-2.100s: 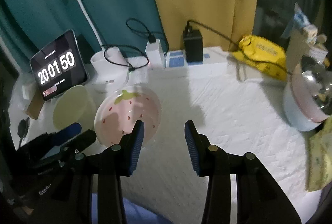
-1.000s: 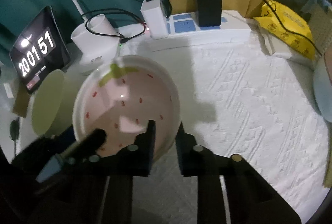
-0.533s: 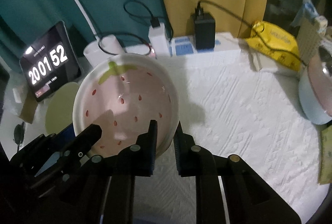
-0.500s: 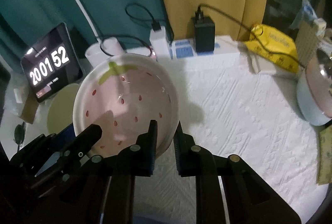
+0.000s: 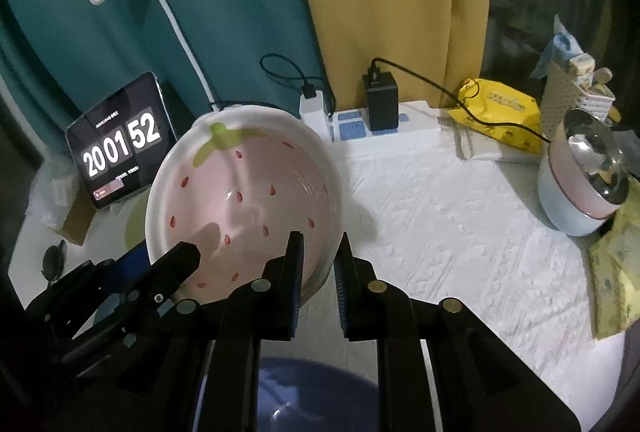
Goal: Organize plates and bowls
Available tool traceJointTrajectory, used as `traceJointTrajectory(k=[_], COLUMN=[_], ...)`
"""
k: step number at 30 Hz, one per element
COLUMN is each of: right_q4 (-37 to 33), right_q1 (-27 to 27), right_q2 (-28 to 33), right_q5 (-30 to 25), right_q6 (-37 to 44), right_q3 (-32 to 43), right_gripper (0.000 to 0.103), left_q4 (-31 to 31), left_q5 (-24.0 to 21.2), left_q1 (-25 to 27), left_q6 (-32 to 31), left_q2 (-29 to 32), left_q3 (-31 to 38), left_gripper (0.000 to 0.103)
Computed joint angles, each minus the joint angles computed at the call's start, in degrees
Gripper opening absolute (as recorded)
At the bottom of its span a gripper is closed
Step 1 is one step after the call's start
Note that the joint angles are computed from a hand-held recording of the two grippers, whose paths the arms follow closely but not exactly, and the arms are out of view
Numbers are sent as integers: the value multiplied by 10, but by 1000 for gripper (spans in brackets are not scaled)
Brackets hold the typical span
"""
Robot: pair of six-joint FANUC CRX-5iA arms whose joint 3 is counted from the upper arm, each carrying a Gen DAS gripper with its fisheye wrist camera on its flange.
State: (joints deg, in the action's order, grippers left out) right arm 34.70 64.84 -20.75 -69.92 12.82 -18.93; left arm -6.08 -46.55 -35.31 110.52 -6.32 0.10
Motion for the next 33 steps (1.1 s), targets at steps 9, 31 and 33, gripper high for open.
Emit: traceJointTrajectory(k=[9,31,33], right_q4=[31,70,68], right_q1=[57,221,235], right_q2=[-24,-84,-88], right_q5=[-45,-174,-184], right_q6=[-49,-188,-203], right_q3=[-9,-54,-60], right_gripper=[16,16,16], left_q4=[-1,-20,-22], left_q5=[-3,-23,-25], left_q1=[-16,-72,-78], left_q6=[4,32,35], left_q2=[-29,-79,-83], left_q3=[-14,-50,-55], left_gripper=[26,26,26])
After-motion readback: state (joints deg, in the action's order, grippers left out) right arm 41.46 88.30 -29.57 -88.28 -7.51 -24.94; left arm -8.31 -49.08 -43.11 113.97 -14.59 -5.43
